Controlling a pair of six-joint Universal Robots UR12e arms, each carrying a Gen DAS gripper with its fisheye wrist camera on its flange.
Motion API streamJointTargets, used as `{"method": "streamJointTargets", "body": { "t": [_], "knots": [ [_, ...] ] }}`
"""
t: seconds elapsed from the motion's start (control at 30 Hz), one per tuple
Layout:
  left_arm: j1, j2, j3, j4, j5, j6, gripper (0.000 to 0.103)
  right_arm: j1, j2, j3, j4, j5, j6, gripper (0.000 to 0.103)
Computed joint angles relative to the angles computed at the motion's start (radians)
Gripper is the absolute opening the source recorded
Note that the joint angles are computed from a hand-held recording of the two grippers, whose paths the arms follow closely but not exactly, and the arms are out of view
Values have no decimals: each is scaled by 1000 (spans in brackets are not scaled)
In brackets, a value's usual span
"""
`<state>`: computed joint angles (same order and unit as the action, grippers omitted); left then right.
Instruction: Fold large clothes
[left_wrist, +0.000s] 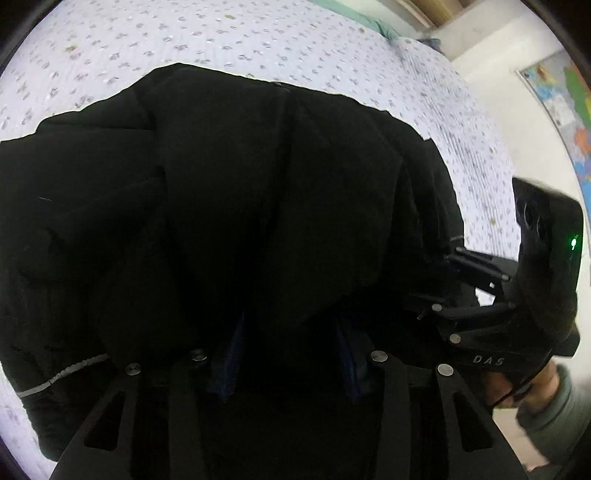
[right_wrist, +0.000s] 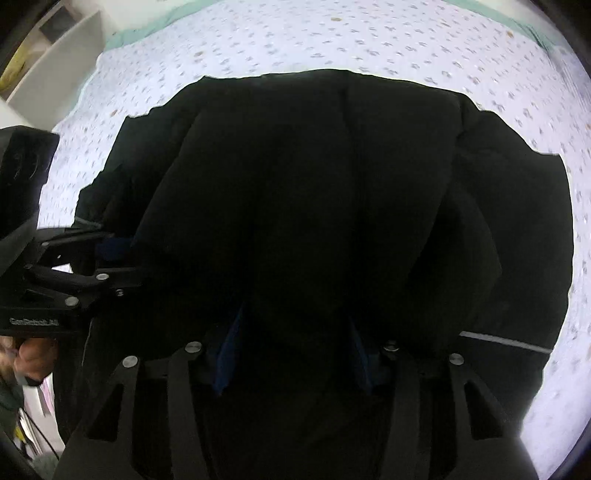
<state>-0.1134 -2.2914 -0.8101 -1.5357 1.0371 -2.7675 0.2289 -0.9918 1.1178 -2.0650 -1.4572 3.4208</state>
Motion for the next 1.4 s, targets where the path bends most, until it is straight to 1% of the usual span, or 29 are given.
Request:
{"method": "streamJointTargets", "body": {
  "t": [0.1, 0.13, 0.17, 0.23, 0.27, 0.33, 0.37, 0.43, 0.47, 0.5, 0.53, 0.57, 0.6, 0.63, 0.7, 0.73, 0.77, 0.83, 0.93, 1.0, 1.07, 1.1, 1.13, 1.2, 1.23, 1.27, 1.33, 1.4],
  "knots": [
    [10, 19, -20, 8, -35, -11, 44, 2, -7, 1, -10, 8, 11, 52],
    [15, 33, -32, 14, -53, -16, 44, 2, -13, 6, -16, 15, 15, 52],
    [21, 50, -51, 26, -71, -16, 44, -10, -25, 19, -27, 30, 10, 52],
    [34, 86, -95, 57, -115, -13, 44, -12, -53, 47, -70, 44, 20, 53],
    [40, 99, -109, 56, -139, -5, 44, -10, -69, 65, -95, 48, 20, 53],
    [52, 120, -136, 15, -200, 38, 44, -7, -89, 81, -114, 52, 9, 53],
    [54, 127, -149, -8, -206, 60, 44, -3, -94, 84, -104, 50, 2, 53],
    [45, 134, -179, 27, -131, 26, 44, 2, -90, 86, -78, 44, 4, 53],
    [35, 126, -179, 26, -80, -2, 44, 2, -85, 84, -59, 40, 8, 53],
    [31, 116, -178, 15, -52, -34, 43, 5, -71, 72, -30, 36, 17, 53],
    [32, 113, -183, 19, -56, -76, 42, 1, -75, 94, -20, 38, 23, 53],
    [30, 103, -168, 23, -63, -106, 41, 1, -68, 91, -14, 36, 35, 53],
    [32, 112, -176, 36, -71, -126, 41, 4, -66, 88, -14, 27, 49, 53],
    [36, 128, -190, 53, -79, -125, 41, 6, -67, 85, -15, 20, 53, 53],
    [53, 172, -233, 83, -93, -94, 41, 10, -85, 92, -25, 11, 59, 53],
    [57, 189, -251, 97, -94, -92, 41, 9, -106, 112, -43, 17, 59, 53],
    [72, 221, -284, 120, -95, -88, 41, 9, -125, 132, -63, 18, 59, 53],
    [94, 251, -311, 142, -97, -108, 41, 9, -178, 193, -100, 2, 58, 54],
    [149, 315, -397, 159, -101, -163, 41, 7, -249, 275, -112, -40, 85, 55],
    [185, 360, -463, 172, -66, -220, 41, 1, -296, 333, -105, -59, 119, 55],
    [218, 388, -509, 155, -60, -243, 41, -14, -340, 393, -93, -67, 143, 55],
    [234, 402, -531, 141, -70, -249, 41, -22, -364, 421, -80, -67, 159, 55],
    [247, 404, -535, 124, -78, -247, 41, -43, -386, 452, -77, -60, 154, 55],
    [262, 429, -582, 101, -110, -251, 41, -53, -421, 495, -59, -73, 191, 55],
    [262, 433, -602, 97, -116, -256, 41, -57, -433, 510, -55, -75, 204, 55],
    [257, 443, -625, 102, -113, -268, 41, -64, -446, 527, -49, -72, 219, 56],
    [257, 448, -642, 71, -101, -270, 41, -76, -471, 561, -37, -66, 252, 56],
    [260, 448, -646, 33, -87, -255, 41, -85, -495, 592, -37, -51, 270, 55]
  ]
}}
